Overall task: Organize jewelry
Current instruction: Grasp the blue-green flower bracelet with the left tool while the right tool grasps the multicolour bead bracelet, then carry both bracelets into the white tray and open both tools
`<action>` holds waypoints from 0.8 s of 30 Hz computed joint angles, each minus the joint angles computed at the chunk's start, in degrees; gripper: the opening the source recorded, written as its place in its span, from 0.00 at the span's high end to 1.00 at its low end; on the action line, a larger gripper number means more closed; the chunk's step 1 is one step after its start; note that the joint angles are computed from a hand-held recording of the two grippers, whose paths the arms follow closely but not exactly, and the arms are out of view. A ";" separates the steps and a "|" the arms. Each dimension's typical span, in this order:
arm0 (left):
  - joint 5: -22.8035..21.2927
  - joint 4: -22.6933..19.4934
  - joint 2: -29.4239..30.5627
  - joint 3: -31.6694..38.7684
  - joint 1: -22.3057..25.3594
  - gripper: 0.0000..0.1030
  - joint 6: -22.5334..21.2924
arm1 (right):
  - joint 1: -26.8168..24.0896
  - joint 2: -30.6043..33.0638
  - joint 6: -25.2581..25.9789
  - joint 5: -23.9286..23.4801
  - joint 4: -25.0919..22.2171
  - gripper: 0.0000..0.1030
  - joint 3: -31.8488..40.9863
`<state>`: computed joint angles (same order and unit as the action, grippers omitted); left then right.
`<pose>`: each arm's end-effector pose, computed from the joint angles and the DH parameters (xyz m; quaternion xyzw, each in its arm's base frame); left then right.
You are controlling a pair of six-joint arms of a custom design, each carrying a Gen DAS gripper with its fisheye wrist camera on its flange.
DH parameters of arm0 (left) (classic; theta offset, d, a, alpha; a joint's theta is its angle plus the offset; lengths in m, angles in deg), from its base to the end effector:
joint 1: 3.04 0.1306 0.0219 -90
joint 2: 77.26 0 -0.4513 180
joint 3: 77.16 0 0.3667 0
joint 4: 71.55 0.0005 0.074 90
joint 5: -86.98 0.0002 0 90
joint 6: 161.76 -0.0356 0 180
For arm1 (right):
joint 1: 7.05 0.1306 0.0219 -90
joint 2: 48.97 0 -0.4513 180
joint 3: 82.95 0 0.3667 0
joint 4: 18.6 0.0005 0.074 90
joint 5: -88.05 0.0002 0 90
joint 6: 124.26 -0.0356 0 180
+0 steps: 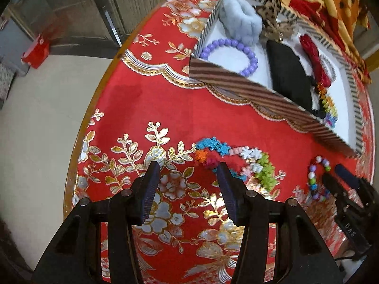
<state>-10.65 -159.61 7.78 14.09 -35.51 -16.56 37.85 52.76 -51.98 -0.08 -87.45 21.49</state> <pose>0.3083 -0.1912 0.5117 -0.2008 0.9748 -0.0012 0.0971 0.3724 0.3688 0.4895 -0.2266 0.9517 0.0938 0.1849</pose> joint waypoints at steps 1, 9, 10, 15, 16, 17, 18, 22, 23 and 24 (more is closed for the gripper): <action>-0.46 0.49 0.09 0.01 0.11 0.51 0.14 | 0.09 0.19 0.30 0.36 0.05 0.51 0.19; -2.37 1.74 1.71 0.76 0.94 0.51 -3.13 | 1.43 1.61 3.13 4.86 1.18 0.53 1.00; -2.75 2.28 1.63 0.61 0.87 0.54 -3.97 | 1.56 1.53 3.53 4.90 1.57 0.58 0.82; -3.09 3.42 2.08 0.83 0.55 0.88 -6.97 | 1.01 0.42 5.50 4.24 2.47 0.86 -0.43; -2.28 4.12 1.74 0.49 0.79 0.88 -7.28 | 0.88 0.29 5.65 3.80 2.50 0.91 -0.54; -1.34 4.69 1.38 0.23 1.13 0.88 -7.57 | 0.65 0.04 5.42 2.85 2.57 0.91 -0.76; 0.26 5.53 1.04 0.08 1.47 0.88 -7.71 | 0.36 -0.41 4.77 1.63 2.81 0.91 -1.15; 1.45 5.71 0.49 2.17 1.07 0.88 -7.26 | 0.13 -2.81 3.67 -0.07 3.89 0.91 -1.83; 1.24 5.36 0.40 2.97 0.98 0.88 -7.41 | 0.14 -3.29 3.66 -0.16 4.04 0.91 -1.70; 0.82 5.03 0.20 3.77 0.78 0.88 -7.48 | 0.14 -3.70 3.76 -0.20 4.15 0.91 -1.60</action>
<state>-9.83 -154.58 7.98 17.86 -34.73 -24.04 37.99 49.05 -48.22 -0.28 -83.30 19.89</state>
